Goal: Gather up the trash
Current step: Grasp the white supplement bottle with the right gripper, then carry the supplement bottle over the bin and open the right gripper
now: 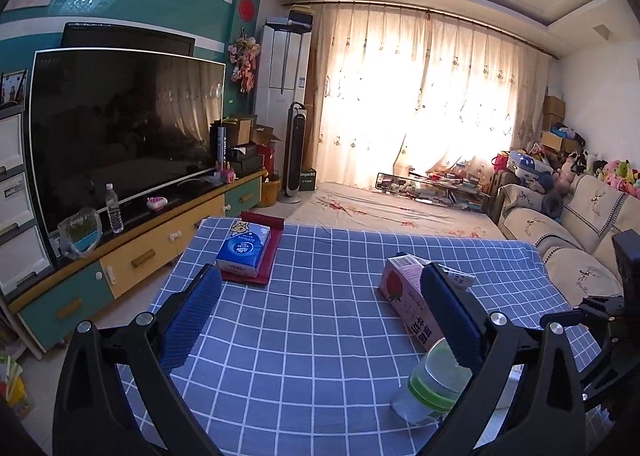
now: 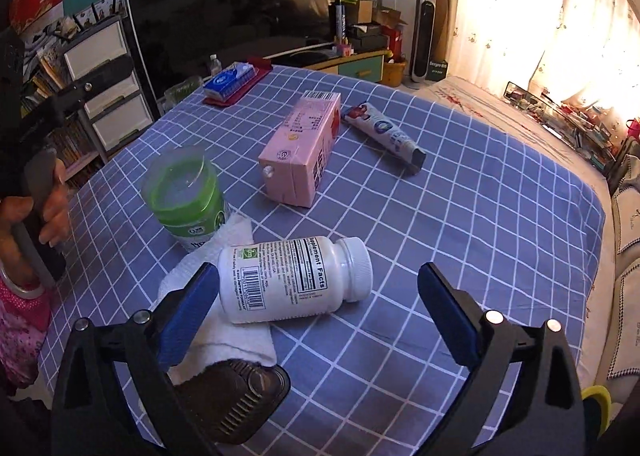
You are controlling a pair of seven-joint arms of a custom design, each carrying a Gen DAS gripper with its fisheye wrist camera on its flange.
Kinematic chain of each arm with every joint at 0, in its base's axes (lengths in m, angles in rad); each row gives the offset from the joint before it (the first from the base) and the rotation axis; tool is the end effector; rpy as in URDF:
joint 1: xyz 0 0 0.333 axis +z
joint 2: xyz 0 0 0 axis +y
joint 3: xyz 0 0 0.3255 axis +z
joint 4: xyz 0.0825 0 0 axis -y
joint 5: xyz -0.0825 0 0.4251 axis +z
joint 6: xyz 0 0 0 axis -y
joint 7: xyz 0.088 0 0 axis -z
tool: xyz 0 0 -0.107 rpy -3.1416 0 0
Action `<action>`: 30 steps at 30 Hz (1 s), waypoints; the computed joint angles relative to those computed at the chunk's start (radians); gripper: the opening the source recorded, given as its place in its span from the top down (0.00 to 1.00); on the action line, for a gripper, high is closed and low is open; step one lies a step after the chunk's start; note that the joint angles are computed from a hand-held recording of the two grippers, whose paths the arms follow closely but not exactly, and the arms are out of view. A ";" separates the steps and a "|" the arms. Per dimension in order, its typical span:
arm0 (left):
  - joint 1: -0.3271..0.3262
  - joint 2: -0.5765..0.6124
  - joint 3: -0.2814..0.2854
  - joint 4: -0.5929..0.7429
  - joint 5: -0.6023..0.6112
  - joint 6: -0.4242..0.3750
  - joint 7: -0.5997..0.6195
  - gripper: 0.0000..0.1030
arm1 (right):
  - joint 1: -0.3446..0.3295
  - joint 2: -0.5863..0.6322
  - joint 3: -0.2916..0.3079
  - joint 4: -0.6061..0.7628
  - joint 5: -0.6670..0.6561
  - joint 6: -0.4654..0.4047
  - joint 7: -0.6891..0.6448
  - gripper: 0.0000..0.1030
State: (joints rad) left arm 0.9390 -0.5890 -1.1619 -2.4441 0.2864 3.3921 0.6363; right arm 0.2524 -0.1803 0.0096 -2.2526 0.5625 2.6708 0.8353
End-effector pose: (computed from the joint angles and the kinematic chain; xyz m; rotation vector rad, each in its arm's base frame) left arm 0.4945 -0.2055 0.4881 -1.5524 1.4140 -1.0963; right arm 0.5507 0.1314 0.4932 -2.1754 1.1889 -0.3733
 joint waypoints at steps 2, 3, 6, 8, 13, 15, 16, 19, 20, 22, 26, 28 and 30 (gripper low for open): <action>-0.003 -0.005 0.001 -0.003 -0.001 0.006 0.001 0.05 | 0.002 0.028 -0.003 0.027 0.005 -0.029 -0.009 0.07; -0.019 -0.006 0.014 -0.011 0.000 0.007 0.003 0.05 | -0.001 0.042 -0.001 0.040 -0.005 -0.048 -0.001 0.07; -0.026 -0.011 0.016 -0.015 -0.005 0.006 0.009 0.05 | -0.008 0.079 0.002 0.074 0.003 -0.098 -0.004 0.07; -0.029 -0.005 0.017 -0.016 -0.006 0.011 0.012 0.05 | -0.011 0.094 0.005 0.084 0.022 -0.097 -0.012 0.07; -0.029 0.009 0.015 -0.009 -0.004 0.001 0.030 0.05 | -0.017 0.100 0.012 0.092 0.048 -0.099 -0.021 0.20; -0.026 0.010 0.010 -0.006 -0.002 0.000 0.035 0.05 | -0.020 0.090 0.019 0.079 0.021 -0.065 0.014 0.20; -0.026 0.004 0.009 -0.010 -0.003 0.001 0.034 0.05 | -0.021 0.080 0.016 0.072 0.031 -0.060 0.018 0.20; -0.023 0.003 0.004 -0.010 -0.002 0.003 0.035 0.05 | -0.024 0.038 0.006 0.045 0.052 -0.049 0.032 0.20; -0.025 0.002 0.004 -0.011 -0.003 0.003 0.035 0.05 | -0.026 0.014 0.004 0.027 0.053 -0.034 0.040 0.20; -0.024 0.000 0.005 -0.012 -0.005 0.010 0.034 0.05 | -0.025 -0.039 -0.013 -0.015 0.088 -0.005 0.039 0.20; -0.023 -0.013 0.002 -0.022 -0.021 0.032 0.035 0.05 | -0.062 -0.141 -0.033 -0.111 0.082 0.097 0.113 0.20; -0.030 -0.014 0.007 -0.027 -0.029 0.038 0.038 0.05 | -0.119 -0.180 -0.026 -0.159 0.015 0.148 0.213 0.20; -0.033 -0.018 0.010 -0.032 -0.039 0.044 0.040 0.05 | -0.196 -0.205 -0.009 -0.198 -0.077 0.190 0.328 0.20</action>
